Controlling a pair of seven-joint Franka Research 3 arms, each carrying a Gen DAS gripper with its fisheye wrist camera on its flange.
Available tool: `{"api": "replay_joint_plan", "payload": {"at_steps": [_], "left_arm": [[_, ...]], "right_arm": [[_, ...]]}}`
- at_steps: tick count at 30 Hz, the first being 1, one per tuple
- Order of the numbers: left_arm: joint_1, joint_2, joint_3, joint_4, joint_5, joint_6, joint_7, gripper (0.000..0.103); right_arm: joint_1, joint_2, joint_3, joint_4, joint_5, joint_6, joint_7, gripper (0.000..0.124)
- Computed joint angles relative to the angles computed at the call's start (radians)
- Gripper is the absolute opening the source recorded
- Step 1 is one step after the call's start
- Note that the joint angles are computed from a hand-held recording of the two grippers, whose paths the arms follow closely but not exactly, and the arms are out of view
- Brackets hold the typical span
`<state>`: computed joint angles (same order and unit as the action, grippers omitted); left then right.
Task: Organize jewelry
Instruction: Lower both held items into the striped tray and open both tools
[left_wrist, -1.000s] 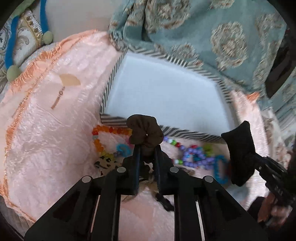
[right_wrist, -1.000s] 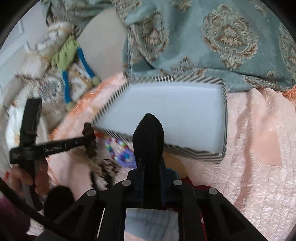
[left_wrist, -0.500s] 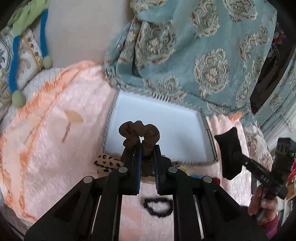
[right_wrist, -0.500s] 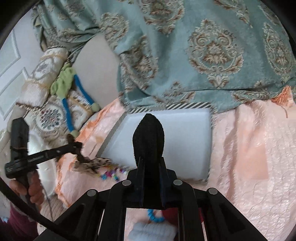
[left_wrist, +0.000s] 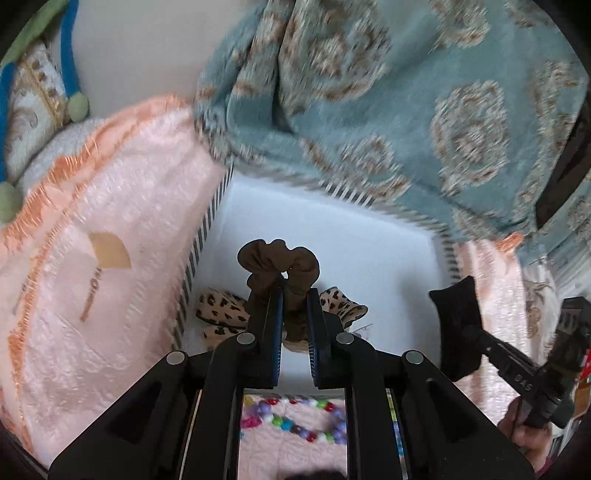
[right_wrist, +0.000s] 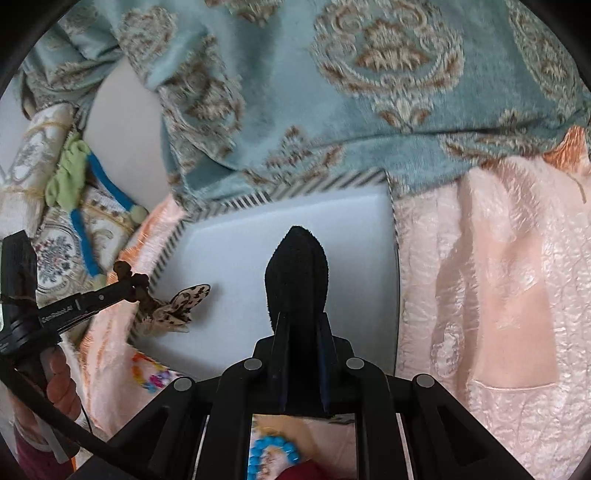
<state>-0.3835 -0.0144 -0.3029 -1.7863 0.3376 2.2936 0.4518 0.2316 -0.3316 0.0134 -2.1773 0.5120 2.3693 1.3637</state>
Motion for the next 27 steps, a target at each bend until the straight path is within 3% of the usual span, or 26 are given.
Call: {"api": "replay_joint_plan", "payload": {"at_steps": [6,8,10,12,14,21,23,27], "left_arm": [[-0.004,0.027,0.001,-0.023,-0.017,-0.024,-0.002,0.011],[-0.008,0.031,0.000,-0.018,-0.001,-0.045,-0.008,0.013],[-0.015,0.029,-0.004,-0.015,0.019,-0.064,-0.010,0.020],[-0.019,0.023,-0.006,-0.016,0.031,-0.071,-0.013,0.048],[-0.023,-0.003,-0.009,-0.039,0.051,-0.056,-0.035,0.058],[-0.032,-0.078,-0.035,-0.068,0.074,-0.096,-0.083,0.058],[-0.041,-0.100,-0.051,-0.068,0.100,-0.141,-0.106,0.058],[-0.058,-0.153,-0.079,-0.092,0.129,-0.187,-0.142,0.058]], "right_arm": [[-0.023,0.037,0.009,-0.003,-0.070,-0.012,0.052,0.012],[-0.020,0.033,0.001,-0.007,-0.052,-0.011,0.043,0.022],[-0.018,0.015,0.000,-0.014,-0.045,-0.011,0.037,0.031],[-0.017,-0.002,0.004,-0.019,-0.048,-0.009,0.036,0.038],[-0.016,-0.029,0.010,-0.030,-0.057,0.003,0.041,0.040],[-0.009,-0.175,0.011,-0.103,-0.054,-0.013,0.047,0.047],[-0.009,-0.229,0.018,-0.139,-0.059,-0.007,0.060,0.063],[0.003,-0.319,0.022,-0.191,-0.064,-0.019,0.064,0.066]]}}
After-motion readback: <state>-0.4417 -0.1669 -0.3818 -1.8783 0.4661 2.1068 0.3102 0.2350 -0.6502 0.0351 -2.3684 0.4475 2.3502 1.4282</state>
